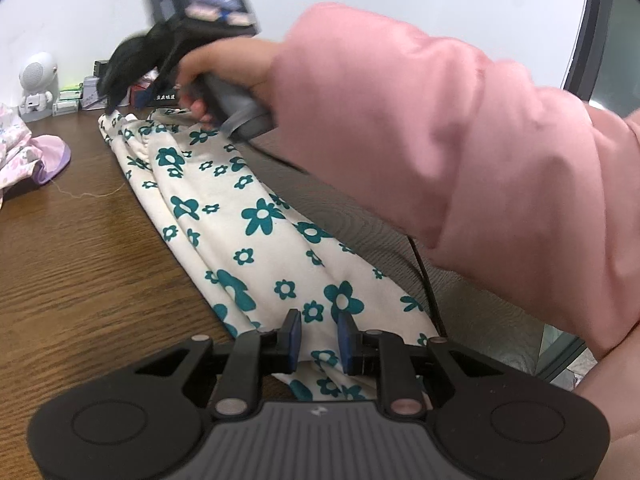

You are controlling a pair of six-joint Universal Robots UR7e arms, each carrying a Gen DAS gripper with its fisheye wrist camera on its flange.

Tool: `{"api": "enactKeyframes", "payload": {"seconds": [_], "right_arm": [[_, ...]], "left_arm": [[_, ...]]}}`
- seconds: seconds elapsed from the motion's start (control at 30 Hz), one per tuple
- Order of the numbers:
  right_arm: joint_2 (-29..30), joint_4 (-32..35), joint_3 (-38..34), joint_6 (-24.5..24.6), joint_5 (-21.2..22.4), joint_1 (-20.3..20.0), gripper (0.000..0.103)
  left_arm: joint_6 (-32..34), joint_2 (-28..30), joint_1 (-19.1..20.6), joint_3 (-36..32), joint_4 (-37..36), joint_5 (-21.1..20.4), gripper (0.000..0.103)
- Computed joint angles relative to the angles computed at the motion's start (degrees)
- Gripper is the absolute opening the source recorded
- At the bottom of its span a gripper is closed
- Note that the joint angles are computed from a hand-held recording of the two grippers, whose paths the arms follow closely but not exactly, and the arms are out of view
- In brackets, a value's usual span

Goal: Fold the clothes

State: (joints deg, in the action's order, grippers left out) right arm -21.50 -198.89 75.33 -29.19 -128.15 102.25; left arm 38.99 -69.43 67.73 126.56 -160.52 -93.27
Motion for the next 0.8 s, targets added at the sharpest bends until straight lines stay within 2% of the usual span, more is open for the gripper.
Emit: {"api": "enactKeyframes", "payload": {"seconds": [0.03, 0.1, 0.13, 0.17, 0.2, 0.27, 0.3, 0.37, 0.53, 0.67, 0.8], "right_arm": [[-1.27, -1.51, 2.13, -0.03, 1.04, 0.33, 0.047], [-3.87, -4.56, 6.41, -0.03, 3.19, 0.96, 0.056], [-5.45, -6.56, 9.09, -0.07, 4.50, 1.22, 0.069], [-7.01, -8.81, 11.88, -0.31, 5.84, 1.53, 0.082], [-8.51, -11.23, 14.65, -0.72, 6.98, 1.90, 0.085], [-10.70, -16.24, 19.26, -2.09, 7.34, 3.05, 0.098], [-11.68, -18.53, 21.37, -2.69, 7.37, 3.65, 0.102], [-14.10, -22.45, 26.29, -3.48, 8.07, 4.68, 0.102], [-19.02, -29.51, 38.11, -3.42, 8.03, 7.70, 0.103], [-20.36, -34.77, 45.73, -2.76, 5.64, 10.42, 0.103], [-19.38, -39.93, 51.19, -1.19, 0.63, 13.99, 0.103]], "left_arm": [[-0.24, 0.00, 0.13, -0.18, 0.46, -0.47, 0.021], [-1.02, -0.10, 0.53, -0.57, 1.67, -2.12, 0.043], [-1.62, -0.24, 0.76, -0.70, 2.25, -3.26, 0.049], [-2.04, -0.44, 0.75, -0.38, 1.74, -3.98, 0.063], [-2.41, -0.66, 0.64, 0.09, 0.84, -4.54, 0.077], [-3.42, -1.48, -0.22, 2.13, -3.89, -3.78, 0.092], [-3.94, -1.87, -0.72, 3.20, -6.46, -3.22, 0.094], [-4.93, -2.68, -1.56, 4.85, -10.41, -2.16, 0.095], [-6.83, -6.44, -1.75, 6.91, -11.96, -1.07, 0.098], [-9.33, -10.07, -2.13, 9.40, -12.86, 2.42, 0.101], [-12.21, -13.69, -2.64, 11.96, -13.61, 6.37, 0.102]]}}
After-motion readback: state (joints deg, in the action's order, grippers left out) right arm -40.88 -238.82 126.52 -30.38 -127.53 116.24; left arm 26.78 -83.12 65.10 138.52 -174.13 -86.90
